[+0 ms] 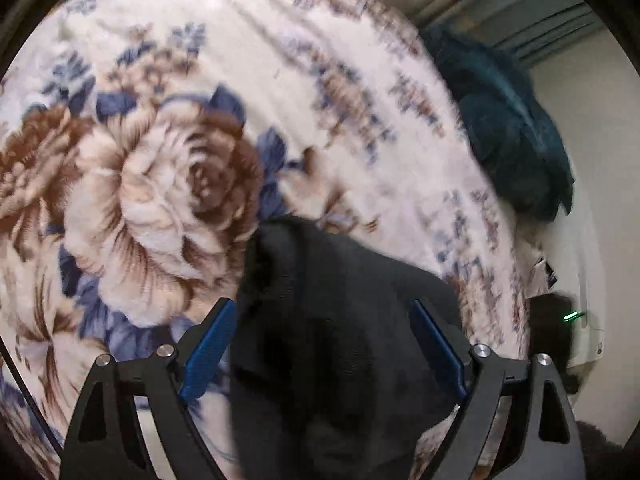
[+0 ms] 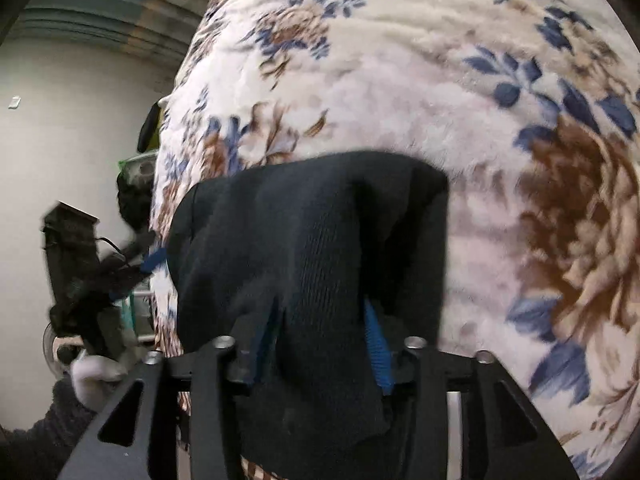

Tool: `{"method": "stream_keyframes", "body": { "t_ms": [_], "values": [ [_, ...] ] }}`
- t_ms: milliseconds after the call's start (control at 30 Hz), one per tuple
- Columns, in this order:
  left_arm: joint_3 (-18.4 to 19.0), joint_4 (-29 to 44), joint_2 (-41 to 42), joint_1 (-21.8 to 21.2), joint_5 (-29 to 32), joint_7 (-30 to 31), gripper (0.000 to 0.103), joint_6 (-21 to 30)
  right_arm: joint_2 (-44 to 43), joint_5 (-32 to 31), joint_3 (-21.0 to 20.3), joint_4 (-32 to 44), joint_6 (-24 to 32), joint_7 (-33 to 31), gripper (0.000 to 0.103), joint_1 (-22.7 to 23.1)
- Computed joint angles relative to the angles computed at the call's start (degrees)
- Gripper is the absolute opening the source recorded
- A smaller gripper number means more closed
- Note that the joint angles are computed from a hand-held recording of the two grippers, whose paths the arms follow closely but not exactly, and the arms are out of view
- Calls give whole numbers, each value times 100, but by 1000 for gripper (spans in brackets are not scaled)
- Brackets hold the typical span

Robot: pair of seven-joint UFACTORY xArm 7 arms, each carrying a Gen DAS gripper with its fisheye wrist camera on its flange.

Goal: Fold small clothes

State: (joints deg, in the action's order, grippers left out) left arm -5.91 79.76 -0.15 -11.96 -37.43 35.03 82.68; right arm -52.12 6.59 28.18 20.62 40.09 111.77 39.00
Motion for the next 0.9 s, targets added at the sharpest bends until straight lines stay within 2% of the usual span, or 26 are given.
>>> {"method": "stream_keyframes", "body": {
  "t_ms": [33, 67, 100, 133, 167, 200, 233, 367, 433, 500, 533, 567, 633, 700, 800, 900],
  "values": [
    [-252, -286, -233, 129, 204, 168, 88, -241, 117, 6, 39, 31, 56, 6, 54, 3],
    [-720, -610, -454, 401, 647, 279, 88, -598, 193, 40, 68, 21, 159, 47, 59, 35],
    [-983, -887, -547, 433, 1178, 272, 89, -933, 185, 96, 109, -33, 236, 183, 68, 59],
    [-1007, -1067, -506, 357, 1470, 238, 89, -1028, 84, 156, 179, -131, 168, 405, 68, 71],
    [-792, -1088, -392, 164, 1522, 57, 89, -903, 15, 233, 207, -213, 35, 601, 68, 103],
    [-336, -1044, -300, -188, 1371, -120, 89, -726, -11, 279, 227, -212, -18, 768, 68, 126],
    [-112, -936, -238, -300, 1243, -194, 89, -535, -19, 277, 265, -134, 45, 916, 68, 128],
    [167, -814, -551, -46, 772, -4, 90, 76, -59, 145, 748, 441, 454, 1664, 69, 66],
    [294, -846, -785, 83, 756, 88, 94, 407, 77, 122, 1098, 796, 564, 2120, 70, 28],
    [431, -1074, -1126, 220, 797, 217, 95, 482, 485, 62, 1311, 1265, 858, 2298, 70, 1],
    [440, -1275, -1314, 260, 961, 303, 96, 395, 766, 73, 1313, 1476, 1020, 2269, 70, 38],
    [384, -1566, -1526, 280, 1272, 380, 96, 152, 1170, 178, 1304, 1759, 1315, 2231, 70, 129],
    [191, -2177, -1827, 257, 1985, 467, 96, -477, 1659, 280, 1339, 1967, 1498, 2324, 70, 263],
    [60, -2630, -1879, 243, 2487, 355, 96, -869, 2356, 659, 1140, 2077, 1717, 2200, 70, 587],
    [120, -2866, -1861, 78, 2458, 301, 101, -1198, 2771, 794, 1012, 1895, 1448, 2324, 71, 851],
    [36, -2765, -1603, -18, 2594, -6, 103, -1210, 2961, 705, 838, 1783, 1260, 2492, 82, 994]
  ]
}}
